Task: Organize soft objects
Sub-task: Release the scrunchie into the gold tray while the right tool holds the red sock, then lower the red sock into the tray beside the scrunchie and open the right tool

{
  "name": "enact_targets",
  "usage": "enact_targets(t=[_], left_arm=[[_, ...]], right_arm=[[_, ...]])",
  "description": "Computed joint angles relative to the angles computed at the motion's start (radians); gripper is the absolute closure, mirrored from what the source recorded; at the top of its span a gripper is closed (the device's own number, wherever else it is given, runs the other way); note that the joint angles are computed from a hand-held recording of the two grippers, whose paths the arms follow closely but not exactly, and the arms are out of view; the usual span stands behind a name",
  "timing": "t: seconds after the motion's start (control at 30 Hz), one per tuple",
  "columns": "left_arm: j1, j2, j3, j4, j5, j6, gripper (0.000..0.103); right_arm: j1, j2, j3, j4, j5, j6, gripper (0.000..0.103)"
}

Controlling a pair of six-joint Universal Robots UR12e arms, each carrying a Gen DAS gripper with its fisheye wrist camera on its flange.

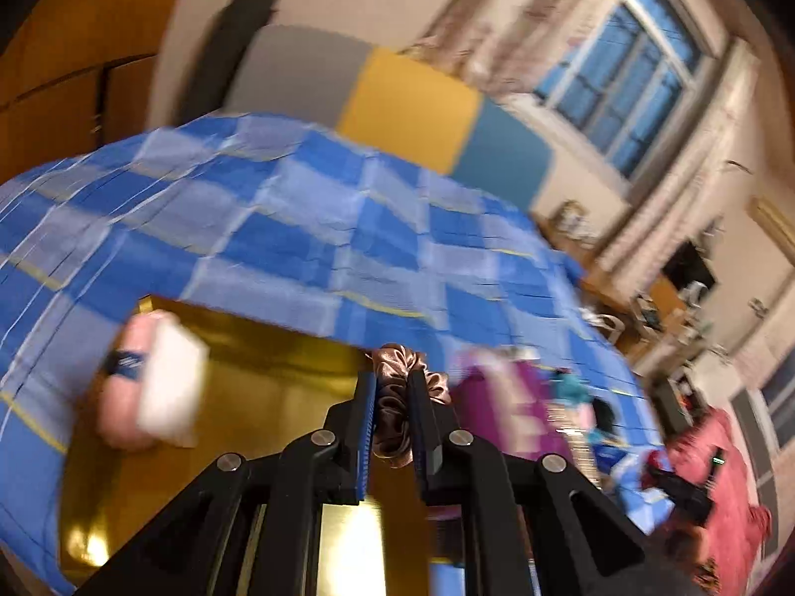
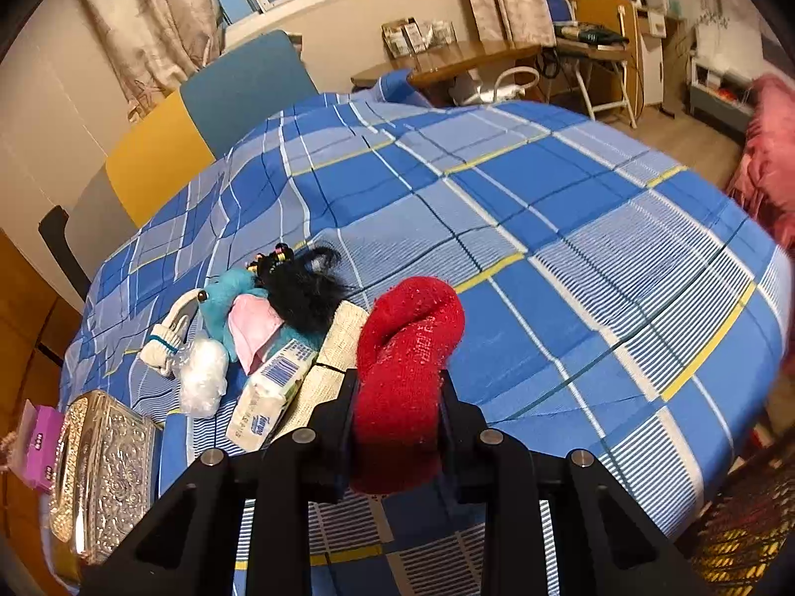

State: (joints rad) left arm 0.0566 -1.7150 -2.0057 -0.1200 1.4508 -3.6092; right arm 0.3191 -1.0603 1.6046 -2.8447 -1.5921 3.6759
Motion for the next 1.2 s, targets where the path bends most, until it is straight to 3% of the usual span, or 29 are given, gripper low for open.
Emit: enact_targets(t=[0.13, 0.33, 0.4, 0.43, 0.5, 0.57, 0.67, 0.83, 1.2], left_arm=[[0.037, -0.030, -0.009, -0.040, 0.039, -0.030, 0.092], [0.060, -0.088, 0.012, -0.078, 0.099, -0.028, 0.092], [0.060, -0.102, 0.021, -0.083, 0.113, -0.017, 0.085], [0.058, -0.104, 0.023, -0.092, 0.123, -0.014, 0.074], [0.057, -0.106, 0.028, -0.103, 0.123, -0.008, 0.070], [0.062, -0.100, 0.020, -0.084, 0.095, -0.006, 0.065], [0.069, -0.075, -0.012, -0.041, 0.073, -0.025, 0.064], [0.058, -0.016, -0.081, 0.008, 0.099, -0.020, 0.064], [0.029, 0.060, -0.181, -0.006, 0.084, -0.017, 0.064]], right_arm=[[0.018, -0.014, 0.013, -0.029, -0.033, -0.029, 0.075], [0.055, -0.042, 0.026, -0.065, -0.013, -0.050, 0.075], [0.075, -0.049, 0.019, -0.070, -0.017, -0.080, 0.075], [0.085, -0.051, 0.016, -0.076, -0.019, -0.092, 0.075], [0.104, -0.053, 0.004, -0.086, -0.019, -0.120, 0.075], [0.120, -0.052, -0.011, -0.096, -0.010, -0.143, 0.075], [0.140, -0.046, -0.039, -0.108, 0.020, -0.164, 0.075], [0.177, -0.014, -0.123, -0.116, 0.089, -0.203, 0.075], [0.270, 0.118, -0.400, -0.062, 0.258, -0.326, 0.075]])
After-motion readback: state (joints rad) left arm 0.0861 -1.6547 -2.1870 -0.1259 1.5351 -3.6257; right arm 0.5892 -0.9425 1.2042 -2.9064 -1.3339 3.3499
